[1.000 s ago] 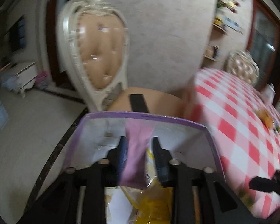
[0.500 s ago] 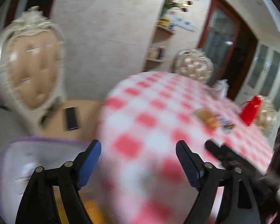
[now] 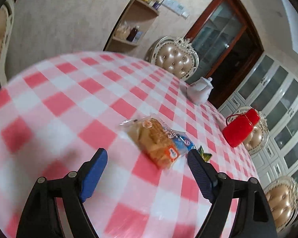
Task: Organize snacks
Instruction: 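Move both tools back over the snacks on the table, then grasp the white-blue milk candy with right tool while left tool grasps orange-label bread packet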
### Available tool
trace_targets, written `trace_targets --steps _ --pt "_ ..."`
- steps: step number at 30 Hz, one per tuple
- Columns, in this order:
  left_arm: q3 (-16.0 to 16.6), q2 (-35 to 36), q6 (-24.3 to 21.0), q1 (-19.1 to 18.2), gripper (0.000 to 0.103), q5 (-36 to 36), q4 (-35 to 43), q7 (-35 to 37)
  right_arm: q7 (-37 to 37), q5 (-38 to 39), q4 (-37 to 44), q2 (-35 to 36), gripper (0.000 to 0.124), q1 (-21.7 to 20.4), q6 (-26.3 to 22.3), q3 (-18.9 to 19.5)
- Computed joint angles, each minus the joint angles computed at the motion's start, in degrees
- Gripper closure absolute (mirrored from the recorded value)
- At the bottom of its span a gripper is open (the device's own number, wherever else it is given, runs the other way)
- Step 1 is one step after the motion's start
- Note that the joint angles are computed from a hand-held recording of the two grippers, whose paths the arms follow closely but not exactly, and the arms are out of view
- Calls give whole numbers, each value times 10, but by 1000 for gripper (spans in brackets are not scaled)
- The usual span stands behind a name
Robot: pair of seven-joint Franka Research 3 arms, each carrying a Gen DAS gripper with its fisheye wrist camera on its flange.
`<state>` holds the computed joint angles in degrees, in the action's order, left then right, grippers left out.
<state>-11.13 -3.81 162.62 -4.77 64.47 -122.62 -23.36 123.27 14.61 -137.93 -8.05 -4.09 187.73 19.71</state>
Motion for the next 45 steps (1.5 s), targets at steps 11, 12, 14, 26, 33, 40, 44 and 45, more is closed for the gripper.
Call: trace_targets --steps 11,12,14,26,33,40,44,45 --pt "51 55 92 5 19 53 18 -82 -405 198 161 118 47 243 -93 -219" --pt "51 53 93 7 19 75 17 -106 -387 159 179 134 47 241 -107 -222" --pt "49 50 83 10 19 78 12 -117 -327 53 223 169 47 255 -144 -244" --pt "46 49 105 24 19 36 -7 -117 -370 -44 399 284 61 217 -290 -182" --pt "43 44 88 21 19 41 -7 -118 -297 -108 465 326 66 253 -329 -215" --pt "38 45 60 15 19 43 3 -89 -312 -56 371 261 88 205 -276 -171" --pt "39 48 62 15 19 35 3 -76 -445 110 257 170 88 155 -231 -113" --pt "39 49 64 15 19 26 3 -68 -487 158 228 146 88 150 -221 -105"
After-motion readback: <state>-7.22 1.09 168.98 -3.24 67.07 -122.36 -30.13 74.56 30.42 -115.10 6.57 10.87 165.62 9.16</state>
